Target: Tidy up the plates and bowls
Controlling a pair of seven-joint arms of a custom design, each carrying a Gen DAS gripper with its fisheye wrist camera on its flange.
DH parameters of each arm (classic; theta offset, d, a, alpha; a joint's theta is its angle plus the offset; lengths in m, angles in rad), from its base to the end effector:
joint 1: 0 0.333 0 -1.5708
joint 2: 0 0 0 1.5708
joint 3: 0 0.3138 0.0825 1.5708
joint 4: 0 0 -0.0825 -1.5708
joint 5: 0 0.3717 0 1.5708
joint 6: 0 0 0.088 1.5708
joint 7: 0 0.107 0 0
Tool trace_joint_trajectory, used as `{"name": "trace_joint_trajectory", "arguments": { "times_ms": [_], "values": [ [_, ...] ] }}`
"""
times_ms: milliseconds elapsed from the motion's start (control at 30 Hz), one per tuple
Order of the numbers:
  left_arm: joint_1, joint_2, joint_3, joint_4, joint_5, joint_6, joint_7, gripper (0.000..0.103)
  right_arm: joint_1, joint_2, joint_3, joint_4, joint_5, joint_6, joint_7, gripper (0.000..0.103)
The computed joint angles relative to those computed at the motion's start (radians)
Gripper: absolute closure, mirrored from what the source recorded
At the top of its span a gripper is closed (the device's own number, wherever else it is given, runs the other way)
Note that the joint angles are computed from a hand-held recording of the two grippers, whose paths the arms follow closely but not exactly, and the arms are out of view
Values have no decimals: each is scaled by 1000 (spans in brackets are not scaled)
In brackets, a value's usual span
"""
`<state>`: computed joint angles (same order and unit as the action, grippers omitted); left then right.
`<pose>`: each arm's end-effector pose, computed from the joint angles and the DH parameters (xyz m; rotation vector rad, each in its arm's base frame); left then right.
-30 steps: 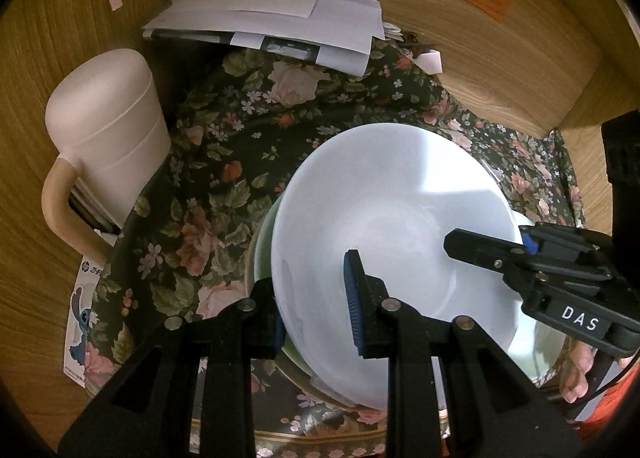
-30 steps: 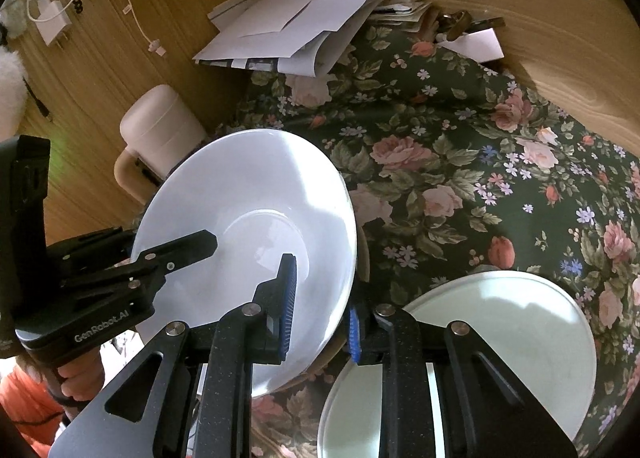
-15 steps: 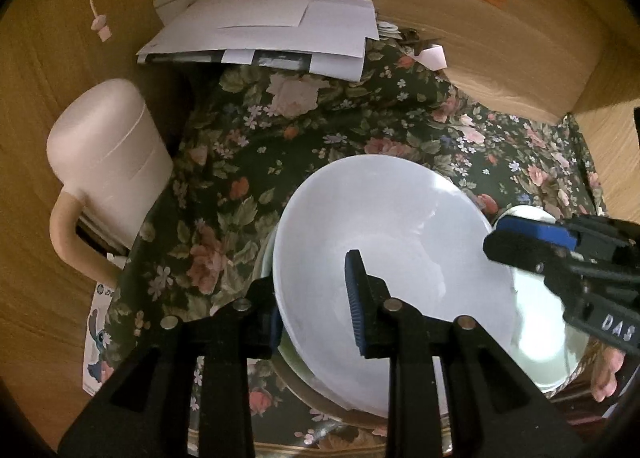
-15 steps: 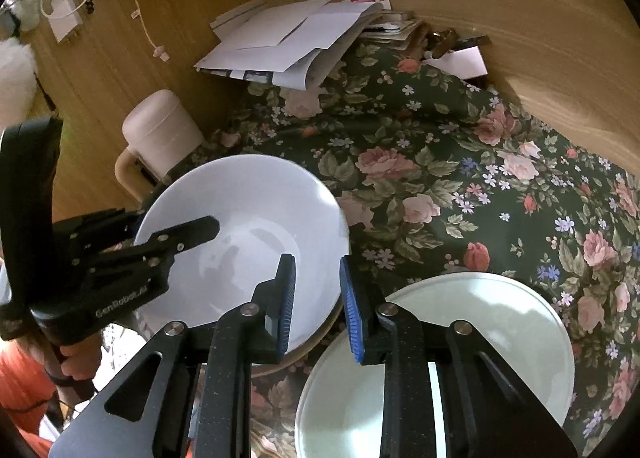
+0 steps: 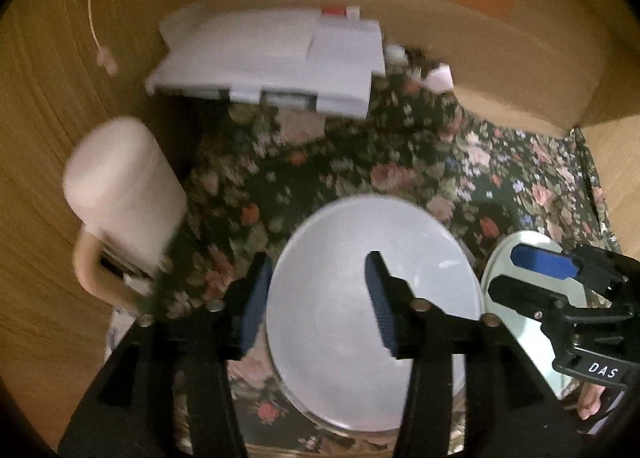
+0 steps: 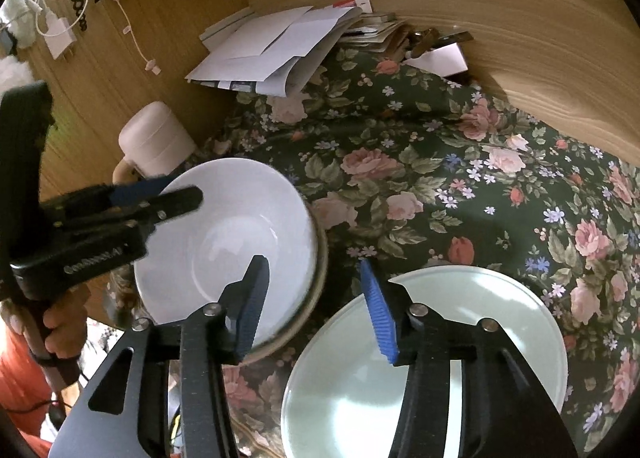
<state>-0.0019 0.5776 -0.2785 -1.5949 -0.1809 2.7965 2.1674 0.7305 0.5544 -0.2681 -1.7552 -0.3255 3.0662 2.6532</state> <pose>0.7097 -0.1548 0.3835 -1.2036 2.3756 -0.7894 0.6002 0.3614 0.3541 -1.4959 1.8469 -0.3442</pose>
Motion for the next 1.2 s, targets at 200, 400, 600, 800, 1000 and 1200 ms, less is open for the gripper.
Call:
{"name": "trace_joint_trajectory", "arguments": {
  "times_ms": [200,400,600,800,1000,1200],
  "values": [
    [11,9,9,21,-12,-34,-8,51,-30,5,38,12,17,-11,-37,58],
    [43,1,10,-4,-42,-89,-13,51,-81,36,103,65,50,-54,-92,57],
    [60,1,3,-17,-76,-158,10,51,-123,74,162,121,91,-88,-151,57],
    [69,26,-5,3,-107,-186,47,51,-148,111,202,181,122,-138,-208,57],
    [82,59,-16,36,-143,-224,73,49,-173,156,243,251,167,-185,-264,57],
    [93,58,-22,39,-183,-255,94,55,-185,191,263,298,209,-213,-291,56]
  ]
}}
